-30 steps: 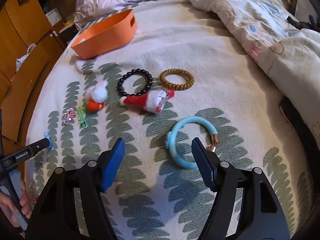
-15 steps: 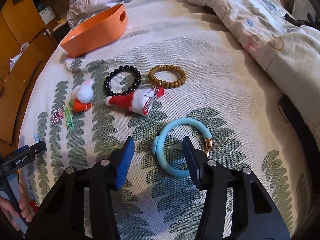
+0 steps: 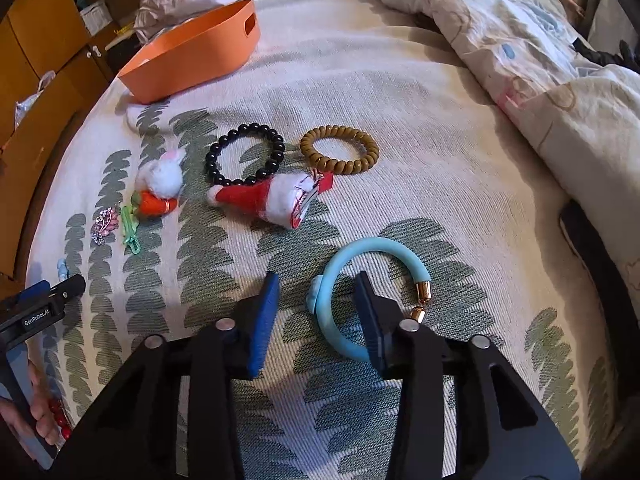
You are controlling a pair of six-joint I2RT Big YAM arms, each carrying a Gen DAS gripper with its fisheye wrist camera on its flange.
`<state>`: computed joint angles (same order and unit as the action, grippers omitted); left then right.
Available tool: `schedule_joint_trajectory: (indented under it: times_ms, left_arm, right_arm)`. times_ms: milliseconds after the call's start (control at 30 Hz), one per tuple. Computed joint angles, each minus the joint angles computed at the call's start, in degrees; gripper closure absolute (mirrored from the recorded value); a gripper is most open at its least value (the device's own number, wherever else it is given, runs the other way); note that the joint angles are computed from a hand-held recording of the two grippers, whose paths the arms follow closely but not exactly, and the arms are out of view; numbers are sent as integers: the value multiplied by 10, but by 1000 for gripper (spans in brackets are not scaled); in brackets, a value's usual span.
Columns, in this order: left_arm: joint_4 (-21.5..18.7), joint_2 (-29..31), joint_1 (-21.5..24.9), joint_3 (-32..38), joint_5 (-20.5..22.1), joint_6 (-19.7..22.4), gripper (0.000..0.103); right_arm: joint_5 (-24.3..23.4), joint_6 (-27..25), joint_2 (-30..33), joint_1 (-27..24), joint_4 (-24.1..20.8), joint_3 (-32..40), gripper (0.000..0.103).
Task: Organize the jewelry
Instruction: 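Move left tool to blue bow clip while right tool approaches light blue bangle, then close left tool on blue bow clip while right tool grips light blue bangle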
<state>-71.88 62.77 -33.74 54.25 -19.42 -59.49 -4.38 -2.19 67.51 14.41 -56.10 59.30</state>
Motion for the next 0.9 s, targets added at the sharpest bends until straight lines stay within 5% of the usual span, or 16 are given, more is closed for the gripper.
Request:
schedule_joint_trajectory:
  times_ms: [433,700,900]
  left_arm:
    - [26,-26,7,-15,14,17,43]
    - [32,-33,23,-20,11,37,67]
    - [36,-41,24,-25,13,33,72]
  right_arm:
    - [-14,0,-6,-8,-1,-3,86]
    - [-20,3,-8,-10,1,-4,89]
    - [-24,1,-12,-13,-2,-4,89]
